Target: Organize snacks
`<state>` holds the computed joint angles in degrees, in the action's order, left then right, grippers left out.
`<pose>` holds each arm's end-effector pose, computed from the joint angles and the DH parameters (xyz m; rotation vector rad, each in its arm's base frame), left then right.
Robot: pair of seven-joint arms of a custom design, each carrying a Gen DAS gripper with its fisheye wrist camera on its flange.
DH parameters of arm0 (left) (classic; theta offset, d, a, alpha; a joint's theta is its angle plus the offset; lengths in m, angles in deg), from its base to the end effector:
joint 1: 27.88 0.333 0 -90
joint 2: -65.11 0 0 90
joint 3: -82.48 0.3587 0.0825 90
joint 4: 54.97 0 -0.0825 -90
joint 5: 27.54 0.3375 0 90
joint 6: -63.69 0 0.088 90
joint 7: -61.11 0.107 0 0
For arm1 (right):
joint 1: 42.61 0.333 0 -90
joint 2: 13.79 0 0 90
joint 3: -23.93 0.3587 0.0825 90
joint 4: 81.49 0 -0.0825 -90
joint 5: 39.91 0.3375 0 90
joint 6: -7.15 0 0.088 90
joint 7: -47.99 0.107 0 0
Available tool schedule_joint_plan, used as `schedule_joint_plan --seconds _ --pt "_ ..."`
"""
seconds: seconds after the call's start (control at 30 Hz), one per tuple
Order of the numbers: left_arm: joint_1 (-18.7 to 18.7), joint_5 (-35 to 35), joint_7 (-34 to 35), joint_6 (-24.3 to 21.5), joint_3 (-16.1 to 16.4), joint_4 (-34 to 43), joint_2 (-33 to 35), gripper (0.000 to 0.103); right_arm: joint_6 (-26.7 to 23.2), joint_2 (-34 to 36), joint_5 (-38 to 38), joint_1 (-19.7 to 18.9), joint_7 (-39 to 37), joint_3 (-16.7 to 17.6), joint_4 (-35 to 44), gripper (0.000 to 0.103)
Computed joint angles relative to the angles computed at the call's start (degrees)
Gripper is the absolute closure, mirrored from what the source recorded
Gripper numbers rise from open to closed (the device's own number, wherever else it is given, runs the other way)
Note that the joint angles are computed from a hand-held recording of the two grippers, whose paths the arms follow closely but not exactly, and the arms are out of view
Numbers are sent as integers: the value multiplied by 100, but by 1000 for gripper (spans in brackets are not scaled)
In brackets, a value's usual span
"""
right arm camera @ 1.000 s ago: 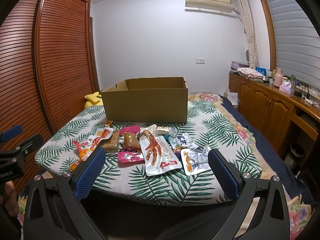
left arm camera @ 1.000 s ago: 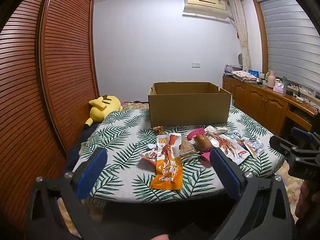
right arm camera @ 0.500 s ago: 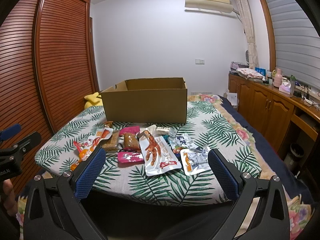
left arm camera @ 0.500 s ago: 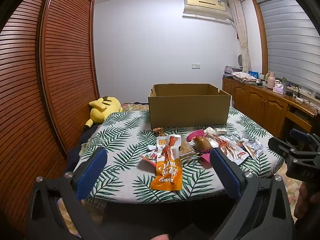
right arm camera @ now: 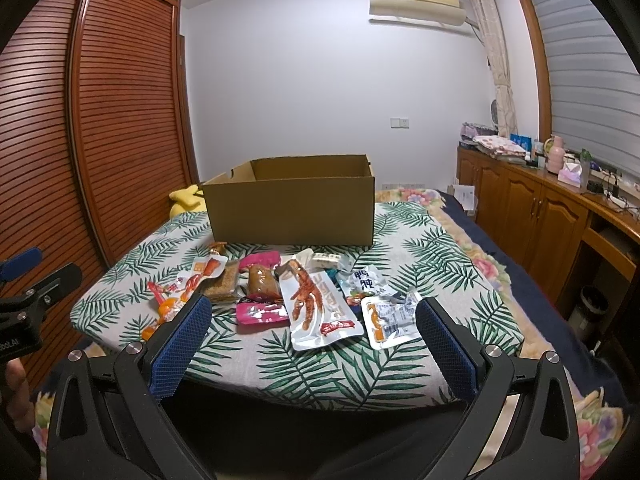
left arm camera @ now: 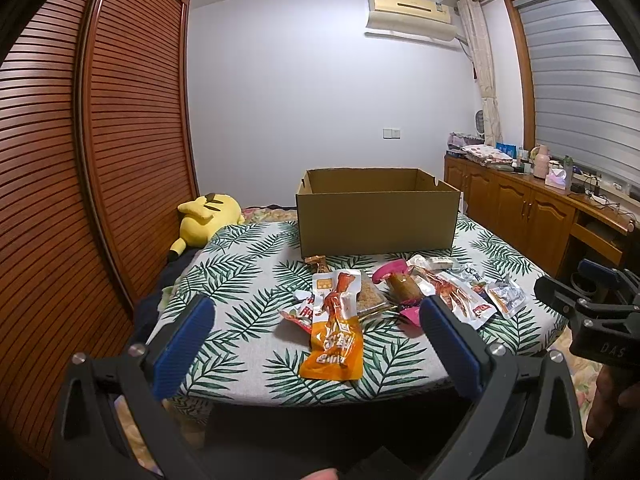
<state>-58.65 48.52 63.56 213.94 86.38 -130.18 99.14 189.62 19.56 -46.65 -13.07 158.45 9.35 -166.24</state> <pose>0.6475 -0.3708 0.5109 -1.5066 1.4394 -0.9241 0.6888 0.2562 0.5410 -1.5871 1.3596 -0.7789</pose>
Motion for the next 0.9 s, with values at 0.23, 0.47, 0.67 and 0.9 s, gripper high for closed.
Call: schedule_joint_plan --seconds 0.23,0.47,0.67,0.9 --pt "-7 20 -21 3 1 -18 -10 0 3 -7 9 0 -12 4 -9 0" --pt "-10 -11 24 2 -24 -36 -21 0 -9 12 19 -32 -39 34 9 0" --pt "34 -159 170 50 -46 -6 36 0 -74 16 13 -78 -58 117 -5 0" --pt "107 -613 597 142 -6 282 328 0 -277 217 -43 -322 -252 394 310 0"
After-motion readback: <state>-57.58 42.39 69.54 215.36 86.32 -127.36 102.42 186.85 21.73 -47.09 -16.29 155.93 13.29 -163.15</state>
